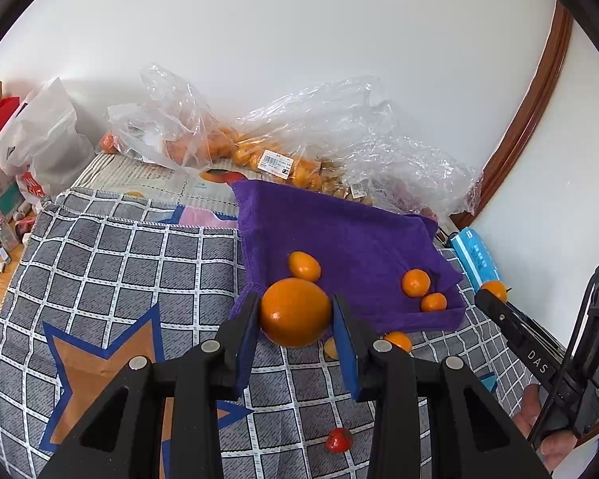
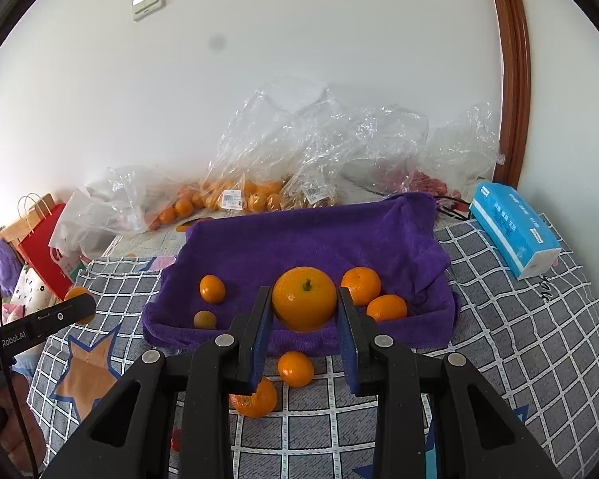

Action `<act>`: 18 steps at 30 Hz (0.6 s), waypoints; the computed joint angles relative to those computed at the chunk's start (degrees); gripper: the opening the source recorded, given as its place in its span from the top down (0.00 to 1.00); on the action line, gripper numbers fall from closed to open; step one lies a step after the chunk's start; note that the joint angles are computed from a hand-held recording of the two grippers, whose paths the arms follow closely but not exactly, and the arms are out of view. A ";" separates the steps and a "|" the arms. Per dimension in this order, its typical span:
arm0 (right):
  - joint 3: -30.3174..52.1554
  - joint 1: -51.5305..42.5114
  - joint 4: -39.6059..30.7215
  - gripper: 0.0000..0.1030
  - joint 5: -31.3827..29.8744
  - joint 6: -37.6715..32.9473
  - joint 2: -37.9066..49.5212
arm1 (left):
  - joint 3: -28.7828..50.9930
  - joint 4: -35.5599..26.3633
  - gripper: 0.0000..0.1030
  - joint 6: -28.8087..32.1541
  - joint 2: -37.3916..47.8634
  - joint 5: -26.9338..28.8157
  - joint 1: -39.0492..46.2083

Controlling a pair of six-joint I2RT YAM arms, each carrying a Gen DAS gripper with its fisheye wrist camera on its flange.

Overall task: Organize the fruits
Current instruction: 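Lower both oranges onto the purple towel and open both tools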

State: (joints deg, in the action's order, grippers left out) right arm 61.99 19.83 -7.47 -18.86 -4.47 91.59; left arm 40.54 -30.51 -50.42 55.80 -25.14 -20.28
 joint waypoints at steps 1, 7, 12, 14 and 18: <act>0.20 -0.06 0.10 0.70 0.12 0.11 0.52 | -0.09 0.39 0.68 0.12 0.14 0.33 0.12; 1.13 -0.78 0.43 0.70 0.92 0.52 2.77 | -1.28 2.73 0.68 0.78 0.53 1.52 -0.03; 0.98 -2.05 1.56 0.70 -0.37 1.01 3.76 | -1.50 2.81 0.68 0.91 0.63 5.06 2.61; 0.85 -2.34 2.15 0.70 -0.97 1.67 4.06 | -1.81 2.20 0.68 0.82 -0.28 4.88 2.83; 0.59 -2.18 2.96 0.70 -0.77 1.93 4.95 | -3.42 2.84 0.68 0.66 -1.62 4.70 3.38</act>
State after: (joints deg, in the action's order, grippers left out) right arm 62.58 17.65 -4.51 -19.64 -2.54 96.54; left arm 37.12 -27.67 -49.76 54.18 -20.44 -16.90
